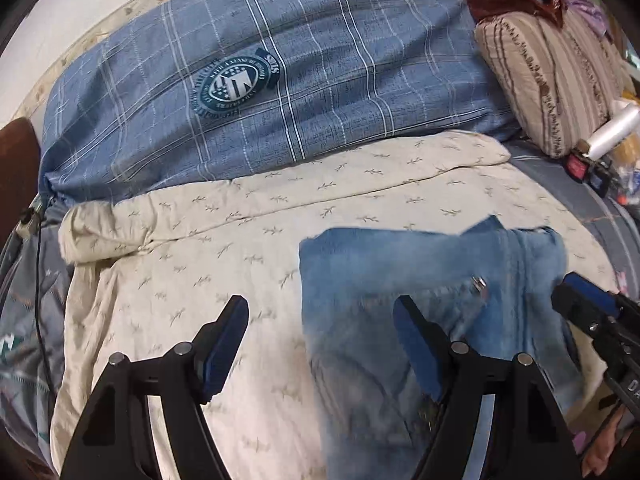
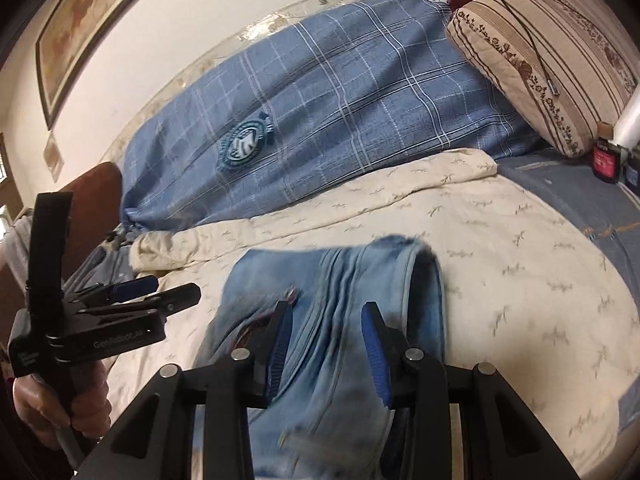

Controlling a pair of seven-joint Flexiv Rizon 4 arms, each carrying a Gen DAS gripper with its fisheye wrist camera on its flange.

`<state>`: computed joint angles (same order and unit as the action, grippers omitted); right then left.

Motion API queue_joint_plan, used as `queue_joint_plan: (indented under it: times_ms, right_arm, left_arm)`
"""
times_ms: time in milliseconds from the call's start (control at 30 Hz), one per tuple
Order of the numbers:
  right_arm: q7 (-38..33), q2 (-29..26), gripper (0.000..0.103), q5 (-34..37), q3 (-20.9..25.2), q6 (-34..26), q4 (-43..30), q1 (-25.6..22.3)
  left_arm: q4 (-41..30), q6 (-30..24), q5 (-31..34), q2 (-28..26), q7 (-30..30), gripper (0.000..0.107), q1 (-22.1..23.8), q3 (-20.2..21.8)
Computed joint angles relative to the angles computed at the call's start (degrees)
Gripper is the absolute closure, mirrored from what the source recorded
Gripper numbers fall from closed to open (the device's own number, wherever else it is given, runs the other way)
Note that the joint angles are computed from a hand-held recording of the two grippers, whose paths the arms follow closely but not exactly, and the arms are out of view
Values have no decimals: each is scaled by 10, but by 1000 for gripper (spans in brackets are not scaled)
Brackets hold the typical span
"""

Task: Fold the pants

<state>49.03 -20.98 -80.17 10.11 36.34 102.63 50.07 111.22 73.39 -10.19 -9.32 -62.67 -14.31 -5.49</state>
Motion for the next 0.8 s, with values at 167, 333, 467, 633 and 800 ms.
queue_joint_plan:
  times_ms: [167,333,467,633,800]
  right_arm:
    - [1,-5,63,8,-11,55,-1,-36]
    - [-1,-20,62,56,-18,152,8,-71]
    - [23,-20,62,44,-34,199,19,-78]
    - [23,-17,58,44,-34,184,19,-70]
    - [34,8,39,15,-18,62,11,-19]
  left_arm:
    - [-80,-67,73,-66,-78,31,-20,22]
    - [-104,-87,110,-89,-100,31,-28,29]
    - [-119,-99,128,-101,-99,28,-31,30]
    - [-126,-145,125,-87,-119,25,-29,32]
    - [-25,-62,58,3,-61,25,-6,9]
